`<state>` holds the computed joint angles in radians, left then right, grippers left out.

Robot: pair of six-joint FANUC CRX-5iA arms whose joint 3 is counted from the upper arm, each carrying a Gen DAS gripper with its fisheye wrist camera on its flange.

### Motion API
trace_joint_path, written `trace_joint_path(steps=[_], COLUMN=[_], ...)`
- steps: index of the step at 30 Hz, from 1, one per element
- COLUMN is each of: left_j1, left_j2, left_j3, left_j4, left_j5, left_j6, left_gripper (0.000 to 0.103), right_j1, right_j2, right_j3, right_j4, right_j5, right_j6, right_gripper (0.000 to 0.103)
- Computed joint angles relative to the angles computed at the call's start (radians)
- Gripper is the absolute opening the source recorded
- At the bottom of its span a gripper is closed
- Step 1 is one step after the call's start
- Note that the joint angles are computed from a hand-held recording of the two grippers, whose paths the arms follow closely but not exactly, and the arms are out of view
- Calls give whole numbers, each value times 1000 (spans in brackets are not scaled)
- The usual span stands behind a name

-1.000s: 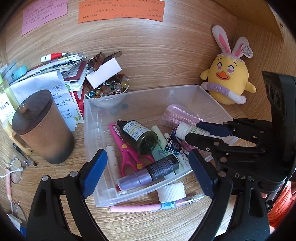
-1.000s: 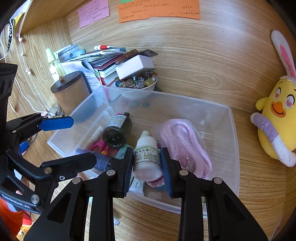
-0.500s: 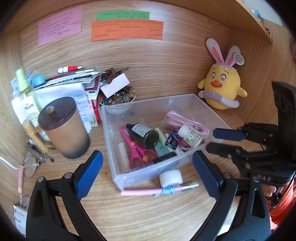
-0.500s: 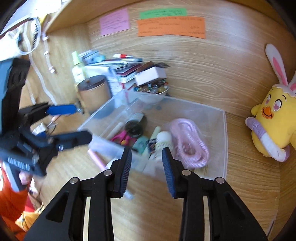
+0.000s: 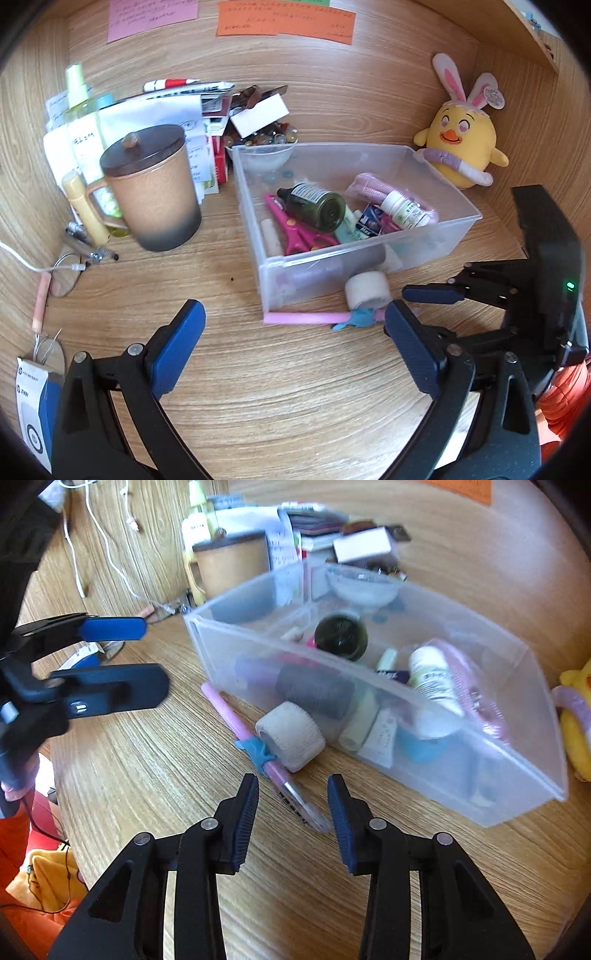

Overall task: Organize objects
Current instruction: 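Grasp the pink pen with blue clip with the right gripper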

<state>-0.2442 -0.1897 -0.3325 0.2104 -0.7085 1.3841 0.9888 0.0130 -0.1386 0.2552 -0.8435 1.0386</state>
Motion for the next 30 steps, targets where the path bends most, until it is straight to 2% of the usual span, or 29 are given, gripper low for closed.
trace_joint_path(steps=[6,9,15,20,26,28,30], left_j1=[1,-1,-22,-65,-112,-131,-154], left_j2=[-5,2,32,83,155,180,200], left_j3=[1,1,7,42,87,108,129], left_j4=[-13,4,33,13,43,52,47], left_j5=[0,2,-6,-22,-45,-55,-57], left_j6=[18,8,-16,6,16,18,28], left_gripper=[99,99,99,99,99,99,99], right_j1=[4,32,51,51,76,76,67], right_j2=[-24,-56,-175,-293,-401,-422,-419], right_j3=[-13,-50,-169,-271,-358,-371,-369], right_j4=[-50,-20,31,77,138,146,154], right_j5=[3,-2,-28,-75,-133,-131,-118], right_j6=[59,52,-44,-166,-265,-281,-283], right_gripper=[13,11,11,11,11,13,23])
